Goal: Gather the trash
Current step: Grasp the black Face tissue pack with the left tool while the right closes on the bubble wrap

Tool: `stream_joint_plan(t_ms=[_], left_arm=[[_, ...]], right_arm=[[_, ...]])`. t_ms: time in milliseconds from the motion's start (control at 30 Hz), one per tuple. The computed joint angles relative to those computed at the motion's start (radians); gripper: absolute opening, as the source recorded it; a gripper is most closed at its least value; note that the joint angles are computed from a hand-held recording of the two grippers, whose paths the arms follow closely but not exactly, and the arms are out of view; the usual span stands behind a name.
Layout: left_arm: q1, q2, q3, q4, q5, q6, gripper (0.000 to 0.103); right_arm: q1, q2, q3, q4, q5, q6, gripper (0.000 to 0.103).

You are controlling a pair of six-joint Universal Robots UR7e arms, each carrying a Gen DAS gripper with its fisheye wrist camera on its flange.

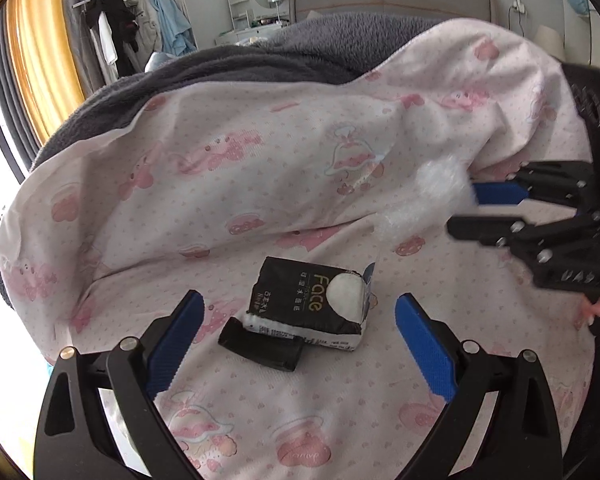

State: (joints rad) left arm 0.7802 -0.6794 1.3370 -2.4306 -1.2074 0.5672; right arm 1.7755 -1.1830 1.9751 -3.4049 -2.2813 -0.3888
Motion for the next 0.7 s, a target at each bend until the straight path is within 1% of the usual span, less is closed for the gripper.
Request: stream_joint_plan(t_ms=[133,233,400,500,533,633,700], left_arm=[[-0.009,0.016,-0.034,0.04,0.004,-0.035,0.098],[-0.02,0.034,-0.057,0.079,0.033,-0.031,0.098],[-0.033,0.067,-0.071,0.113,0.101,0.008,0.098],[-0.046,0.089,-0.068,0.092,0.162,0.031,0.098],[-0.049,0.098,-0.069,0.09,0.188,0.027,0.098],[-0.052,0.122,-0.084,0.104,0.224,0.012,0.098],[-0.048,0.137,-0.108,0.133,0.225,-0.012,0.098]], right_arm=[[-0.012,-0.02,0.016,-0.009,0.02,0.014,0.037],[-0.017,-0.032,0.025,-0.012,0.025,0.016,0.037],[-0.022,-0.05,0.042,-0.016,0.027,0.017,0.037],[-0.024,-0.056,0.046,-0.02,0.027,0.015,0.037],[-0.024,-0.055,0.046,-0.024,0.026,0.014,0.037],[-0.027,-0.053,0.047,-0.032,0.023,0.009,0.037],[-0.03,-0.053,0.047,-0.03,0.024,0.01,0.037]])
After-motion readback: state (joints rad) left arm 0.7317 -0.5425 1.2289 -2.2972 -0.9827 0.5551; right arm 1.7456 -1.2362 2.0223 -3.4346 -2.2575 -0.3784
